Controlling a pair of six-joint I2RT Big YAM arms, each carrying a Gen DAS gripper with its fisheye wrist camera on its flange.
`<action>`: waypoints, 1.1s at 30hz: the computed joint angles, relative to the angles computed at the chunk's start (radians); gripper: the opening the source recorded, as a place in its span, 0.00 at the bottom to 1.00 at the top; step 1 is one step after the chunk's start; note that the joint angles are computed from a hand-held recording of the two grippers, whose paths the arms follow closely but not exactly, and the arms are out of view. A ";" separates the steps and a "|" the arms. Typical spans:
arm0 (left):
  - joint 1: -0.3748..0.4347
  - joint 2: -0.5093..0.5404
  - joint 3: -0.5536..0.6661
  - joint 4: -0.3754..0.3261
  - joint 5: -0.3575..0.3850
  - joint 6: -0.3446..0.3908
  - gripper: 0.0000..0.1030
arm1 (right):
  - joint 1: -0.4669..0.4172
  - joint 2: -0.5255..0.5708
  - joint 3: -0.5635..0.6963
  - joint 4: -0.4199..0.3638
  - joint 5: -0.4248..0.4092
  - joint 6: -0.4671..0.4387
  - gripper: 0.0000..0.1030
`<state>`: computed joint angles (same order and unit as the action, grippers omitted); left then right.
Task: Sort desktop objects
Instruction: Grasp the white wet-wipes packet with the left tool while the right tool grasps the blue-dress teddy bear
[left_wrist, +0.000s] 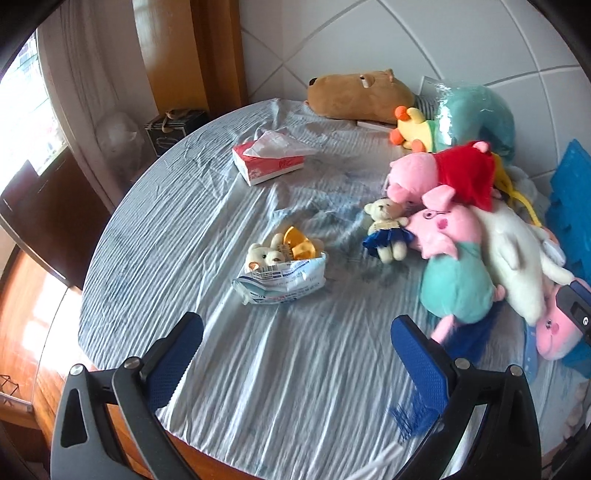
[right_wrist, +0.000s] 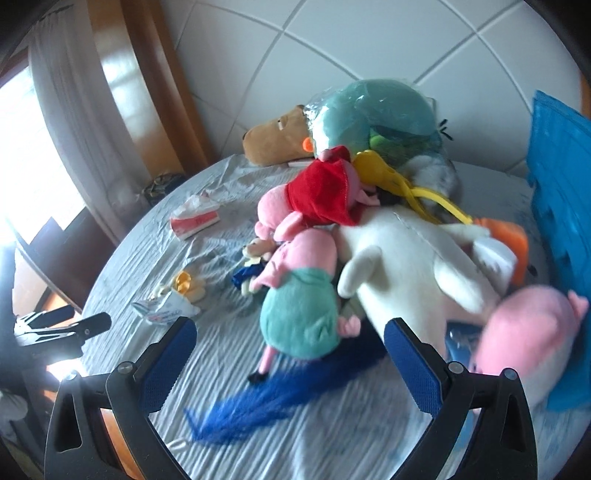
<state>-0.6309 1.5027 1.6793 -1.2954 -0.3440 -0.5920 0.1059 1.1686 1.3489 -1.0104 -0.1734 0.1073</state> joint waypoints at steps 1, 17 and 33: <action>0.006 0.009 0.002 -0.007 0.002 0.000 1.00 | 0.000 0.016 0.007 -0.001 -0.003 -0.003 1.00; 0.193 0.071 -0.067 0.106 0.173 0.286 0.98 | 0.188 0.225 0.095 0.008 0.115 0.181 0.99; 0.183 0.231 0.010 0.103 0.277 0.347 0.70 | 0.214 0.407 0.222 -0.021 0.157 0.190 0.68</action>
<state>-0.4483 1.7333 1.6892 -1.1927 -0.0666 -0.2455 0.3203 1.5756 1.5706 -1.0310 -0.0164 0.2968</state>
